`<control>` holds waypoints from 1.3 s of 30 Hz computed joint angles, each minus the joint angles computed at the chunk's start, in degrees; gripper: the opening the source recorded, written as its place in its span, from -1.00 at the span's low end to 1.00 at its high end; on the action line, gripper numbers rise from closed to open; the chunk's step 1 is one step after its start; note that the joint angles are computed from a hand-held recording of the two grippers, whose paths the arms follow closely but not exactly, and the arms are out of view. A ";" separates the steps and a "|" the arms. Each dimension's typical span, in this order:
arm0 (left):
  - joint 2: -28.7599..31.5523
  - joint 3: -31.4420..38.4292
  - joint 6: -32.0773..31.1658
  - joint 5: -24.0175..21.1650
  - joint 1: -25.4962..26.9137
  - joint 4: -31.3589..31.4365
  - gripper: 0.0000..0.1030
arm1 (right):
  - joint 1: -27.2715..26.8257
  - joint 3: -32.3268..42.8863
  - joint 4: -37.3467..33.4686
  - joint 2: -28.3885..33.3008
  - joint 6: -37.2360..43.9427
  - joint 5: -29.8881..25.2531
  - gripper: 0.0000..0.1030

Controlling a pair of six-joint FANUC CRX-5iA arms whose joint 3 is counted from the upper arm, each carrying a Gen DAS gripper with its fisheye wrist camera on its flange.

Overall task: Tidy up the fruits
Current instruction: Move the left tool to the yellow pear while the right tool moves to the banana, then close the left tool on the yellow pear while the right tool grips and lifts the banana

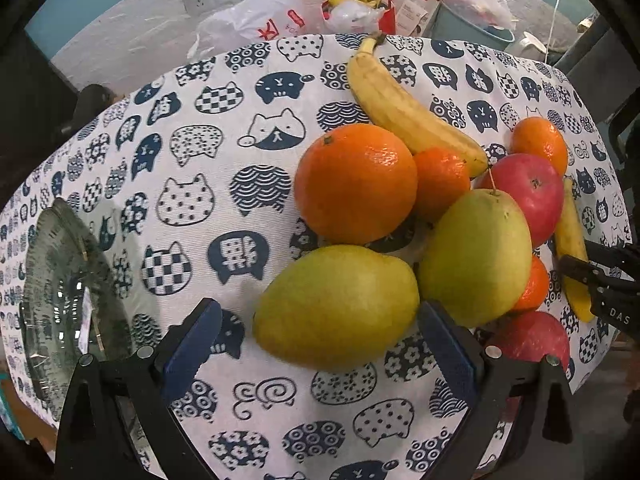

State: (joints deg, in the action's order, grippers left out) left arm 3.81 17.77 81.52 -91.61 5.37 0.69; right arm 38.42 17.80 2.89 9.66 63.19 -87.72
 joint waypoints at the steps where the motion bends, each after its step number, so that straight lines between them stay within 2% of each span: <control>1: 0.18 -0.07 -0.23 0.24 -0.20 -0.02 0.93 | -0.60 0.88 0.06 0.55 0.64 -0.23 -0.14; 3: -0.02 -0.48 -0.54 1.04 -0.35 -0.28 0.95 | -1.21 4.62 0.50 3.75 0.61 -1.71 -0.14; 9: 0.38 -1.67 -0.41 1.17 1.81 2.87 0.95 | -0.66 3.21 2.13 4.81 1.53 0.74 -0.11; 11: 0.70 -1.71 -0.32 0.59 2.02 3.27 0.95 | -0.39 3.87 1.98 5.49 1.54 0.89 -0.25; 19: -0.39 -3.25 -3.18 2.78 2.72 2.88 0.98 | 3.06 2.39 1.37 1.99 -0.98 -0.70 -0.32; 23: -0.38 -3.78 -3.29 3.91 1.92 2.37 0.97 | 3.79 2.46 2.43 3.38 -1.68 0.01 -0.26; 26: -1.47 -6.35 -4.82 6.19 1.49 2.09 0.91 | 4.63 1.80 3.27 3.31 -1.52 0.68 -0.30; 29: -1.59 -6.82 -7.51 6.91 0.98 3.10 0.58 | 5.01 1.86 2.89 3.19 -1.39 0.77 -0.32; 33: -1.20 -6.05 -7.22 7.31 -0.18 1.34 0.58 | 4.47 1.49 2.39 2.72 -1.01 1.69 -0.33; 39: -3.07 -7.27 -6.05 6.65 0.80 0.43 0.58 | 4.35 1.36 1.70 0.15 -1.22 2.35 -0.33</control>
State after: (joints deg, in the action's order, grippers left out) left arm 0.73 10.50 75.47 -84.95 6.17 1.11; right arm 42.78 19.16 4.59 9.82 61.98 -85.37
